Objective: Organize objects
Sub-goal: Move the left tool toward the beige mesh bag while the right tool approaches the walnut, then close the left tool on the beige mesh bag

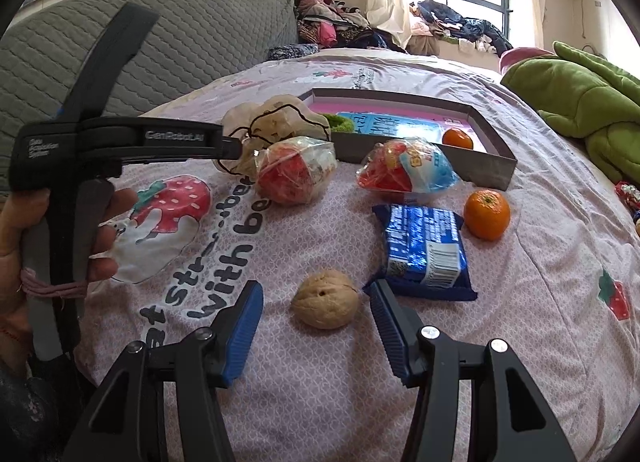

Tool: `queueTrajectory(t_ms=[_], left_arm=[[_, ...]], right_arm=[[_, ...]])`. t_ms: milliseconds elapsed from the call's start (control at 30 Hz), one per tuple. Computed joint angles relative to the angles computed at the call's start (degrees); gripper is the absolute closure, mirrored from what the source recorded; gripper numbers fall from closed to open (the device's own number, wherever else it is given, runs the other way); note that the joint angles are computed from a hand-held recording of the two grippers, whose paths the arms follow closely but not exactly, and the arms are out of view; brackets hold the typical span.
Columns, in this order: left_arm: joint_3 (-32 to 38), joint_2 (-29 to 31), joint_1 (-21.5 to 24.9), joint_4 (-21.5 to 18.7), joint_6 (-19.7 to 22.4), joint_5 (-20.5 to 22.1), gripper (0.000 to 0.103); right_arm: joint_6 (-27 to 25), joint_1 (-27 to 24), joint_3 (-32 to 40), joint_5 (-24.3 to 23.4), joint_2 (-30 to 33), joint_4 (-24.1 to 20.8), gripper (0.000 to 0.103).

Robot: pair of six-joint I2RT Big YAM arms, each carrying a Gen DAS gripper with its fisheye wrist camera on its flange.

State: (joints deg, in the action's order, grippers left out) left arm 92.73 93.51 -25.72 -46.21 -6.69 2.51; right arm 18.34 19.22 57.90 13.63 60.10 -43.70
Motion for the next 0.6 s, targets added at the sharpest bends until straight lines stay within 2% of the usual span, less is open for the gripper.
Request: queueTrajectory(t_ms=[200, 367, 467, 567, 600], left_arm=[[2.44, 2.65, 0.15, -0.9, 0.43, 0.32, 0.035], [3.22, 3.97, 0.01, 0.43, 0.47, 0.33, 0.035], [3.61, 4.44, -0.15, 0.65, 0.74, 0.54, 0.039], [4.12, 4.8, -0.32, 0.52, 1.3, 1.47, 0.062], [4.22, 4.94, -0.38, 0.5, 1.46, 1.61, 0.078]], right_arm=[[-0.96, 0.5, 0.27, 0.75, 1.08, 0.87, 0.053], [-1.77, 0.68, 0.26, 1.29, 1.71, 1.36, 0.066], [-2.59, 1.0, 0.01, 1.45, 1.7, 1.63, 0.066], [-2.89, 1.02, -0.18, 0.94, 1.46, 1.9, 0.067], [-2.98, 1.03, -0.2, 0.84, 1.43, 1.93, 0.067]])
